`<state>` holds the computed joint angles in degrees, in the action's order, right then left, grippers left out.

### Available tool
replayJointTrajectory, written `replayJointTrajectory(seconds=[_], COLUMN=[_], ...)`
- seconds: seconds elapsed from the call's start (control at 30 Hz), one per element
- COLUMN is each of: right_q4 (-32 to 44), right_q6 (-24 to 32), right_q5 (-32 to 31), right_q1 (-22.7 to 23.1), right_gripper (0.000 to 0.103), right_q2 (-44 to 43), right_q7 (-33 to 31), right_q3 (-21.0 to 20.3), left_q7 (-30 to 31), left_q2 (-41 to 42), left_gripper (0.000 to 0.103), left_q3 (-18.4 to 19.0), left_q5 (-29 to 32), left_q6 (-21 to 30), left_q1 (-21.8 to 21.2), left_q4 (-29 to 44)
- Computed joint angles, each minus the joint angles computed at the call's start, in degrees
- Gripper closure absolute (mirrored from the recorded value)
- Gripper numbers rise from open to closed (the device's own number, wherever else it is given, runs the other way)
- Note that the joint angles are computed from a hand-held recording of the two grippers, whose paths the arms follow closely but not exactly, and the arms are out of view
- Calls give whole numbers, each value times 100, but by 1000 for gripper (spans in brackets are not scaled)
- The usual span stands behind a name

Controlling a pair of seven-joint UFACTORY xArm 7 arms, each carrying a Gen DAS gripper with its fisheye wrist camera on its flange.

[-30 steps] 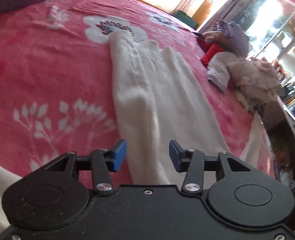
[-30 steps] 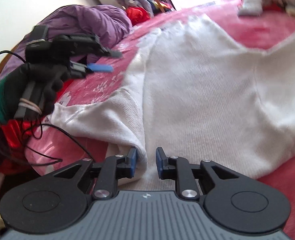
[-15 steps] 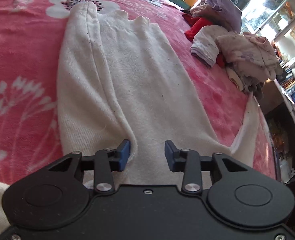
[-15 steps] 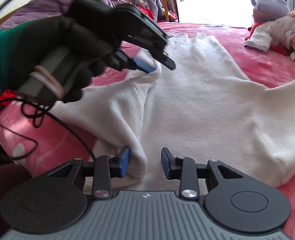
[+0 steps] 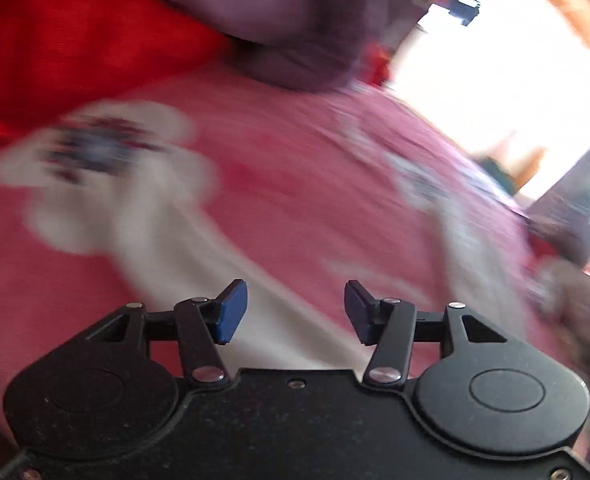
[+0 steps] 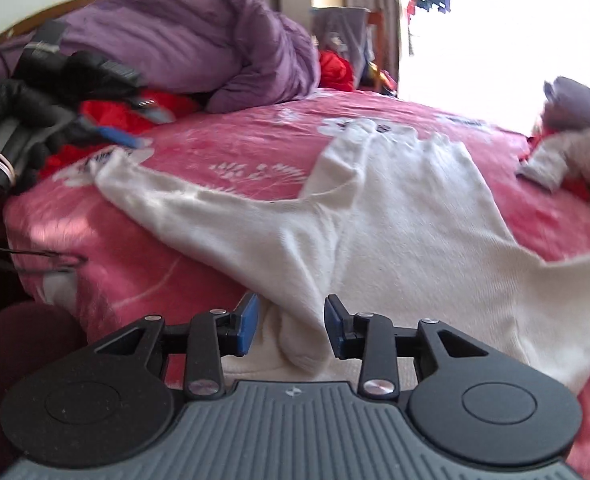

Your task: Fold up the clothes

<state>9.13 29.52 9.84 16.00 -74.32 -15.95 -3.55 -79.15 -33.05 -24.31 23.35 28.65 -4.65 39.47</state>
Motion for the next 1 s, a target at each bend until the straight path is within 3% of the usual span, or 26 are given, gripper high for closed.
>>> replayJointTrajectory(seconds=[0.07, 0.2, 0.43, 0.47, 0.5, 0.53, 0.77, 1.0], right_q4=[-11, -29, -25, -44, -69, -95, -128, -158], right_q6=[6, 81, 171, 177, 184, 191, 305, 518], right_q5=[-63, -175, -242, -242, -245, -247, -207, -62], right_q1=[-18, -134, -305, -318, -317, -311, -315, -442], right_gripper=[65, 65, 63, 62, 62, 62, 62, 60], right_q2=[27, 58, 284, 283, 252, 218, 73, -135], right_q7=[27, 193, 450, 478, 487, 491, 447, 395], right_q3=[131, 282, 249, 241, 230, 218, 52, -148], left_q7=[-187, -690, -1487, -1616, -1547, -1385, -421, 209], left_q2=[-314, -370, 273, 296, 361, 439, 600, 1644], left_gripper=[50, 50, 53, 62, 74, 93, 96, 97], left_q3=[42, 247, -231, -307, -297, -251, -383, -1116], left_q5=[160, 161, 756, 841, 880, 880, 1332, 2060], left_q6=[275, -561, -1358, -1527, -1611, -1573, -1271, -1014], left_q1=[282, 742, 1823, 1964, 1971, 1905, 1502, 1016], left_q4=[-352, -935, -792, -798, -760, -673, 487, 3126])
